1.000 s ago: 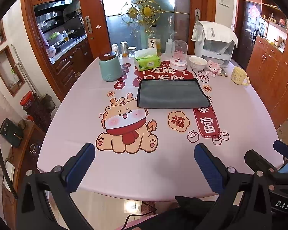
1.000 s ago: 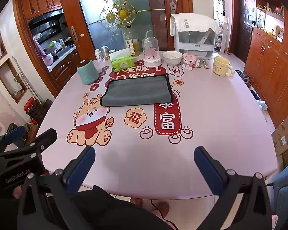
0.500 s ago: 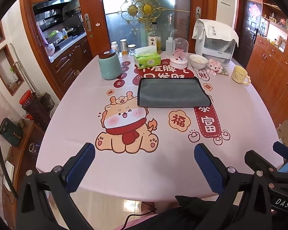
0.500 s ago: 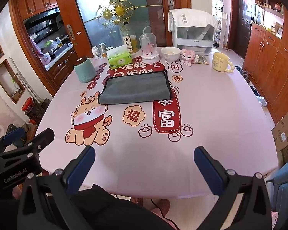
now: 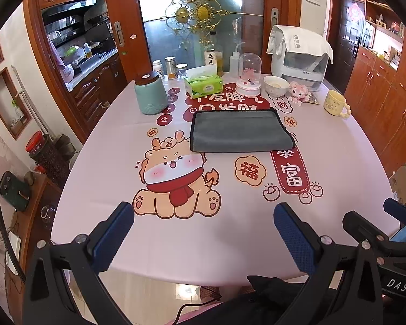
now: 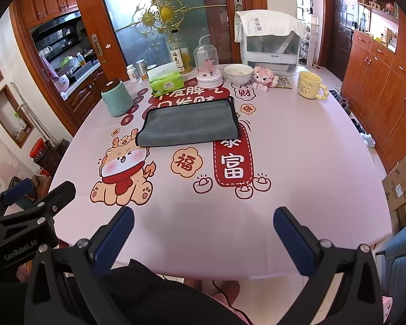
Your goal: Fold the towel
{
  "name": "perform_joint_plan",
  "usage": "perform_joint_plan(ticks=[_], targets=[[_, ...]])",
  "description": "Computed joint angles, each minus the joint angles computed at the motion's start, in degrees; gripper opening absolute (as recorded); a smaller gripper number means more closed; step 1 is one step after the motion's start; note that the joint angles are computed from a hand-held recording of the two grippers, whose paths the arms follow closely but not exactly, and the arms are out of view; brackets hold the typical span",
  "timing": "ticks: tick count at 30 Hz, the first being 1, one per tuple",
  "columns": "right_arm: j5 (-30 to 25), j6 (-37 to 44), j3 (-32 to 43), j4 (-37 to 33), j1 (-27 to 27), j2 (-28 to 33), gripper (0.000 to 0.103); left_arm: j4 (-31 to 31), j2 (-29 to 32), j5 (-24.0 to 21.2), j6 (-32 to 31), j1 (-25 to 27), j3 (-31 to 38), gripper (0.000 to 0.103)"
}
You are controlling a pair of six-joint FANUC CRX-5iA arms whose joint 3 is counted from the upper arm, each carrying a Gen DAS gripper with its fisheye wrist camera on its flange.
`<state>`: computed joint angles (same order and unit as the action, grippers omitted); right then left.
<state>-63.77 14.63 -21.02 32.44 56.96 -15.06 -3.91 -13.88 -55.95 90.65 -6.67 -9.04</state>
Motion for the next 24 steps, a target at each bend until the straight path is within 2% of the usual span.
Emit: perform_joint_plan(ticks=[24], targets=[[0.55,0.75,-0.28,-1.41,-0.79,-0.12,0.103,-0.23,0.20,-0.05,0.39,-0.33,0.11,0.103]])
